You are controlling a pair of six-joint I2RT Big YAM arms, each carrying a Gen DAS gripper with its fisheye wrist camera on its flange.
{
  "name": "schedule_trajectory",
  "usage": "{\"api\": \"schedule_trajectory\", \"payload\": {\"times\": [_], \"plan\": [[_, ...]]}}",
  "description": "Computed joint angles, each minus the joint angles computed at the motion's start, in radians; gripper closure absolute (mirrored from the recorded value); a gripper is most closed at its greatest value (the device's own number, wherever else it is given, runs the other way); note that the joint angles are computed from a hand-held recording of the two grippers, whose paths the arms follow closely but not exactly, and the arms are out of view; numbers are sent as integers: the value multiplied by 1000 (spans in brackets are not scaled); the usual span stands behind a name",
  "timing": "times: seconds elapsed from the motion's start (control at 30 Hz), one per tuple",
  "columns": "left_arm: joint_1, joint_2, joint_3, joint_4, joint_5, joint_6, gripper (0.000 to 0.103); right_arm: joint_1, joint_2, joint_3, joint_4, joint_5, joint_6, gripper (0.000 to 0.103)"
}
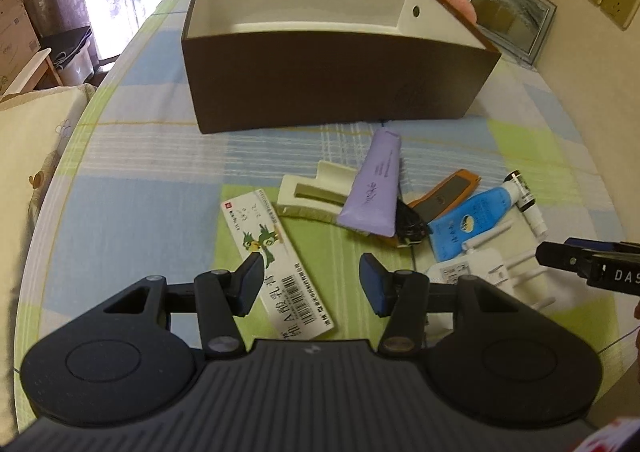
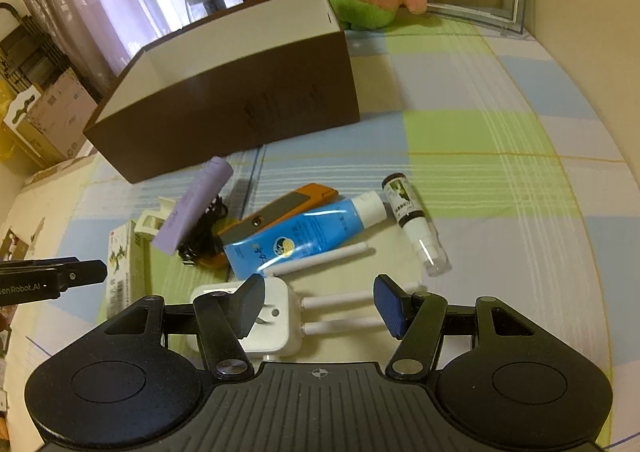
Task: Organize rigid objects
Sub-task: 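Grasp the green-and-white medicine box with the left tool while the right tool grasps the brown bottle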
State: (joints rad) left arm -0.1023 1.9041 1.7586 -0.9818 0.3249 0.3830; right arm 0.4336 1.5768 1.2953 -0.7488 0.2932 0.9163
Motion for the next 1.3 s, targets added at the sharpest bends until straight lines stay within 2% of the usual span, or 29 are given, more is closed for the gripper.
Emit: {"api": "schedule_trajectory", "payload": {"times": [0.2, 0.4, 0.73, 0.9, 1.03, 1.13, 1.3], "plan": [[-5, 21, -8, 18, -50, -8, 55, -14, 2, -18, -7, 1, 12, 46], [-15, 56, 5, 8, -83, -18, 54, -34, -7, -40, -15, 3, 26, 45], [-32, 94, 13, 70, -154, -19, 54, -67, -14, -66, -4, 11, 16, 46], [-31, 112, 29, 96, -152, -7, 54, -90, -13, -75, 14, 18, -25, 46], [-27, 124, 40, 117, -153, 30, 64, -106, -4, -79, 29, 27, -80, 46], [-17, 141, 62, 104, -146, 53, 68, -120, 9, -83, 50, 25, -136, 46], [0, 165, 102, 83, -143, 68, 68, -140, 36, -86, 103, 17, -236, 49]]}}
